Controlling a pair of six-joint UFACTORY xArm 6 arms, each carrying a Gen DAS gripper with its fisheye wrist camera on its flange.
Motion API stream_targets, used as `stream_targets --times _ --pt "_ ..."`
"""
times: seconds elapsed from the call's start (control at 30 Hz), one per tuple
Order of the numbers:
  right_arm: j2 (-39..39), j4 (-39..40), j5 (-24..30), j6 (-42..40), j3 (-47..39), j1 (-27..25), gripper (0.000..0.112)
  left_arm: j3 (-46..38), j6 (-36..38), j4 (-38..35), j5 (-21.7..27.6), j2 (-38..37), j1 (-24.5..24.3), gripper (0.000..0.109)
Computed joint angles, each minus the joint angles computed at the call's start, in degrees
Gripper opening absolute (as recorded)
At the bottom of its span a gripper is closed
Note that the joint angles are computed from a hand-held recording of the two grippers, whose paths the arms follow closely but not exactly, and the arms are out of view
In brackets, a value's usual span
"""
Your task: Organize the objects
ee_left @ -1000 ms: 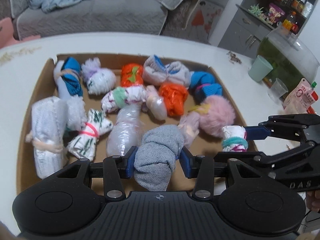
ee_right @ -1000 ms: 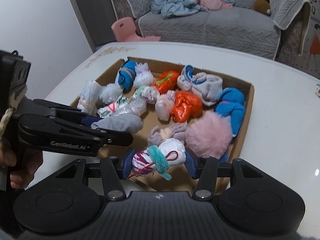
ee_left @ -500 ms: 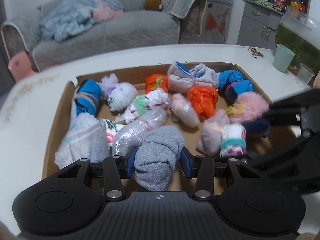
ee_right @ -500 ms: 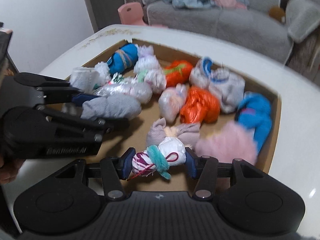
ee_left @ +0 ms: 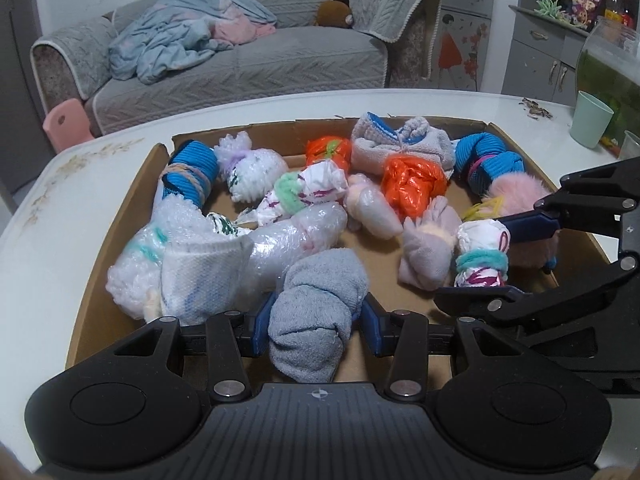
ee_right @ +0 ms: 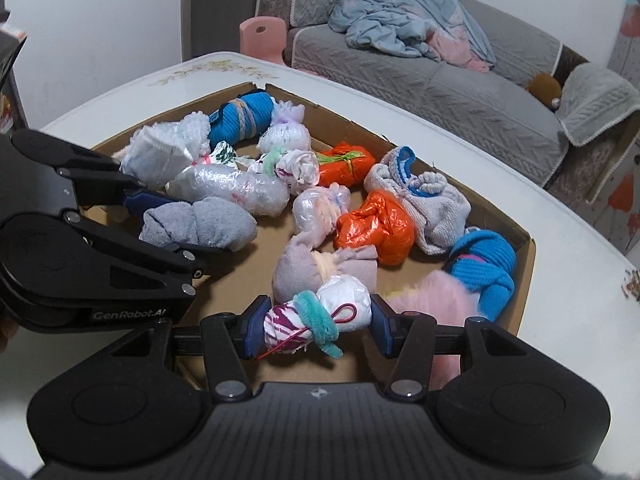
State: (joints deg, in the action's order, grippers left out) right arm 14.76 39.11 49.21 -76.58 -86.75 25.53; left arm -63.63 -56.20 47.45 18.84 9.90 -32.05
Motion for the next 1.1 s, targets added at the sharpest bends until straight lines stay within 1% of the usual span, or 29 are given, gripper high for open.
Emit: stream_targets --times 0.1,0.27,0.3,0.33,0.37,0.4,0.43,0.53,0.7,0.73,0.9,0.97,1.1 --pt "-0.03 -0.11 -0.15 1.26 0.03 -0.04 0.049 0.02 -0.19 -0.37 0.49 -0.12 -0.13 0.052" --pt "-0.04 -0.24 -0.15 2.39 0.11 -0.11 0.05 0.5 -0.4 -1.0 1.01 -0.56 -0.22 0.057" --pt "-0.2 -0.16 -0.32 2.41 0.33 -0.13 0.051 0.56 -0.64 -1.06 1.19 -0.66 -0.18 0.062" --pt "-0.38 0.06 -0.57 2.31 0.58 -0.19 0.053 0.66 -1.63 -0.39 1.52 -0.84 -0.14 0.07" --pt "-0.48 0.17 -0.71 2.5 0.66 -0.29 0.054 0.68 -3.32 0.98 2.15 -1.01 -0.16 0.075" --pt "-0.48 0.32 -0.66 2.71 0.63 -0.43 0.057 0.7 -5.28 2.86 2.81 -1.19 -0.19 0.083" --pt "-0.44 0.45 -0.4 2.95 0.46 -0.61 0.059 0.8 -6.46 4.16 3.22 -1.44 -0.18 0.087" --pt "-0.65 0.65 0.38 3.27 0.42 -0.93 0.063 1.49 -5.88 3.55 2.92 -2.2 -0.06 0.087" --pt "-1.98 0.79 0.53 3.1 1.87 -1.11 0.065 3.58 -3.31 -0.62 1.42 -3.61 0.49 0.09" --pt "-2.34 1.06 0.4 2.86 2.34 -1.18 0.067 3.98 -3.79 -0.27 1.2 -3.98 0.48 0.09" --pt "-3.6 2.15 0.85 3.41 3.35 -1.71 0.069 5.23 -5.82 1.07 1.65 -5.88 0.15 0.092" --pt "-3.88 2.23 1.24 4.42 3.29 -1.95 0.072 5.81 -5.72 0.0 1.45 -6.64 0.2 0.094" --pt "-4.51 2.35 1.85 6.63 3.29 -2.61 0.081 6.73 -6.22 -0.8 1.62 -8.21 0.11 0.101"
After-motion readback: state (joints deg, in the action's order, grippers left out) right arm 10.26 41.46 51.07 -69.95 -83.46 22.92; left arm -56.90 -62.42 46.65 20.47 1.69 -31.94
